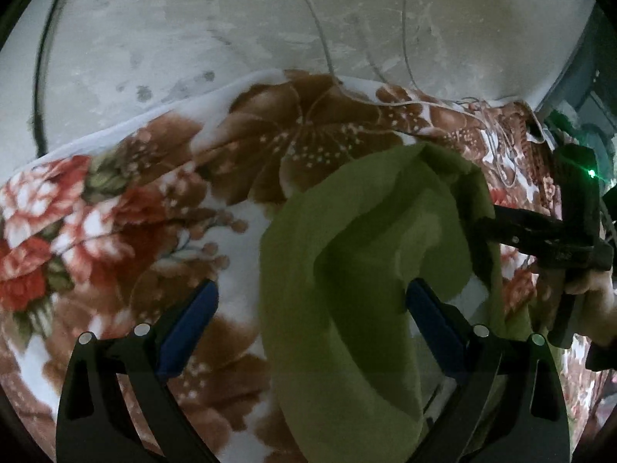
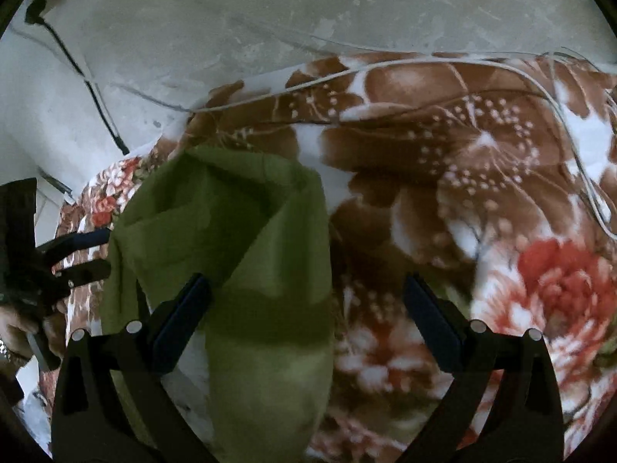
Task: Fold large clothes
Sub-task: 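Grasp the green jacket's collar end with both grippers and lift it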
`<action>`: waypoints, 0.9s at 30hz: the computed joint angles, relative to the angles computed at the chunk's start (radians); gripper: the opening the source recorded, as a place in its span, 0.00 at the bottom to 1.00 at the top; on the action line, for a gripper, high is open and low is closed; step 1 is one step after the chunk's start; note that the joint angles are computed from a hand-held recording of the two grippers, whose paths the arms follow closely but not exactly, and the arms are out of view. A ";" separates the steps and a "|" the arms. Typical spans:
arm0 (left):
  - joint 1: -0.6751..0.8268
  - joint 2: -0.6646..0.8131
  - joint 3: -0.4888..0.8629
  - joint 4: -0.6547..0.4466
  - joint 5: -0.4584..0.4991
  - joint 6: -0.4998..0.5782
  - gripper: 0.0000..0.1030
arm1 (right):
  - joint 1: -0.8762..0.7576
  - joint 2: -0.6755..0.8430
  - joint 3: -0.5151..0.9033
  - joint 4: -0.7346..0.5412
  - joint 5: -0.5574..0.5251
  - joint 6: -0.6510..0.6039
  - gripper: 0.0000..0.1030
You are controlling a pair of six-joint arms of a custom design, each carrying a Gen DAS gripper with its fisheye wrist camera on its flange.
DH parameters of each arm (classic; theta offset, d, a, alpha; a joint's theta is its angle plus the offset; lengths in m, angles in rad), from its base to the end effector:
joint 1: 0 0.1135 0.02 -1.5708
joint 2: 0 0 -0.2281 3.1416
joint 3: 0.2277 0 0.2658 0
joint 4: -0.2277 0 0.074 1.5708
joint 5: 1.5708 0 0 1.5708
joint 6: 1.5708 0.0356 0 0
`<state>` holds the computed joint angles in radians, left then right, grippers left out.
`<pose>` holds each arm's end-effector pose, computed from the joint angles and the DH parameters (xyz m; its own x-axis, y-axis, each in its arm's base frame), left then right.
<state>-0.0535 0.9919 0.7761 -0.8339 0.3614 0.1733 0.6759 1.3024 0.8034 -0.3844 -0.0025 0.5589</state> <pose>0.2134 -0.0240 0.2145 -0.8141 0.2051 -0.5433 0.3718 0.9028 -0.2162 0.2224 0.1784 0.1775 -0.8436 0.0032 -0.5370 -0.2117 0.9170 0.3381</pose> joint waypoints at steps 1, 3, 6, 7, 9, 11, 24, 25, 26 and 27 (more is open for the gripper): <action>0.000 0.027 0.008 0.008 0.007 -0.002 0.84 | -0.006 0.026 0.022 -0.001 -0.021 -0.009 0.81; -0.006 0.087 0.022 0.016 0.019 -0.001 0.56 | -0.010 0.071 0.054 -0.005 -0.042 -0.027 0.67; -0.050 0.118 0.016 0.028 -0.002 0.020 0.24 | -0.013 0.113 0.068 -0.006 -0.080 -0.028 0.41; -0.058 0.119 0.012 0.034 -0.004 0.025 0.11 | -0.010 0.111 0.064 -0.003 -0.074 -0.027 0.37; -0.065 0.093 -0.006 0.049 0.002 0.020 0.04 | 0.008 0.112 0.067 -0.009 -0.037 -0.041 0.15; -0.053 0.054 -0.021 0.046 0.020 0.008 0.04 | 0.023 0.097 0.067 -0.019 -0.007 -0.053 0.11; -0.004 -0.347 0.098 -0.344 -0.001 -0.021 0.03 | 0.305 -0.257 0.079 -0.249 0.256 0.100 0.08; -0.006 -0.376 0.106 -0.369 -0.007 -0.027 0.03 | 0.343 -0.273 0.095 -0.291 0.289 0.122 0.08; -0.018 -0.412 0.122 -0.407 -0.013 -0.042 0.03 | 0.375 -0.289 0.108 -0.322 0.316 0.146 0.08; -0.014 -0.431 0.134 -0.432 -0.008 -0.043 0.03 | 0.394 -0.308 0.114 -0.349 0.320 0.165 0.08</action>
